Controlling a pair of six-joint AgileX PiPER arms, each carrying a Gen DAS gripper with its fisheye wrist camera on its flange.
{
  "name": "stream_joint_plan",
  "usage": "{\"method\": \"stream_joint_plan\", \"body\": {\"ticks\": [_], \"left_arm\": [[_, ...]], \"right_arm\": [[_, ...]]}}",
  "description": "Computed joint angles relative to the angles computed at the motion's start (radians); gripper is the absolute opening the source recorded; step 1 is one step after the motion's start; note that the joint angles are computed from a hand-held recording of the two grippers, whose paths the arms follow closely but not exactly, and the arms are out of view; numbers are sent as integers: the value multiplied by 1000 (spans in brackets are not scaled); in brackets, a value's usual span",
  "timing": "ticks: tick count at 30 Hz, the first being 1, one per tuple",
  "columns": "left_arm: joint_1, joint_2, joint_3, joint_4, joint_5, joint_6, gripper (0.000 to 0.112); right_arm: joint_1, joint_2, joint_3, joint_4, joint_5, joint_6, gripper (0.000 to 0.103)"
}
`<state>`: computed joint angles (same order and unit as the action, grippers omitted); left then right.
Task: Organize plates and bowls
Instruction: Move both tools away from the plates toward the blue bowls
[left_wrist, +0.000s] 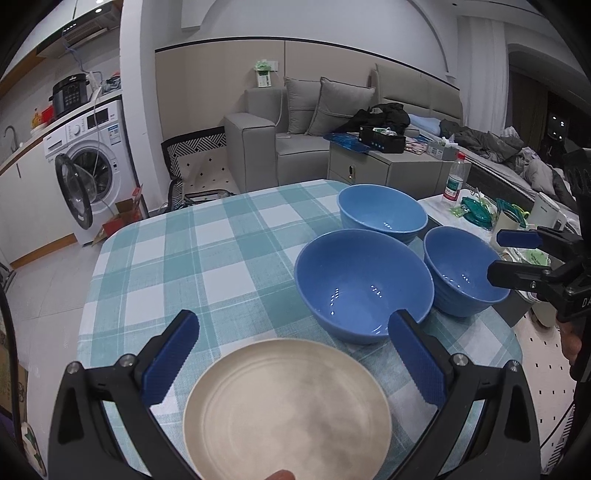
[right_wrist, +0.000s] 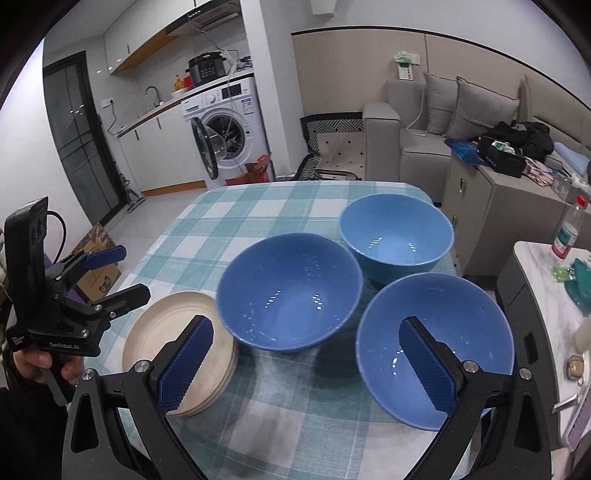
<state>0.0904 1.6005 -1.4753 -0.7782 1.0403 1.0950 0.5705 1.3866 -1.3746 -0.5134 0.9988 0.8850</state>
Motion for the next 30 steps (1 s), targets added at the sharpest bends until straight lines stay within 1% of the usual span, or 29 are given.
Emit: {"method": "stream_joint_plan", "body": {"ticks": [15, 30], "left_arm": [[-136, 78, -124, 82, -10, -115, 103], [-232, 170, -245, 152, -12, -199, 103]], "right_arm": [[-142, -54, 46, 49, -30, -53, 102], [-267, -49, 57, 122, -64, -158, 102]]}}
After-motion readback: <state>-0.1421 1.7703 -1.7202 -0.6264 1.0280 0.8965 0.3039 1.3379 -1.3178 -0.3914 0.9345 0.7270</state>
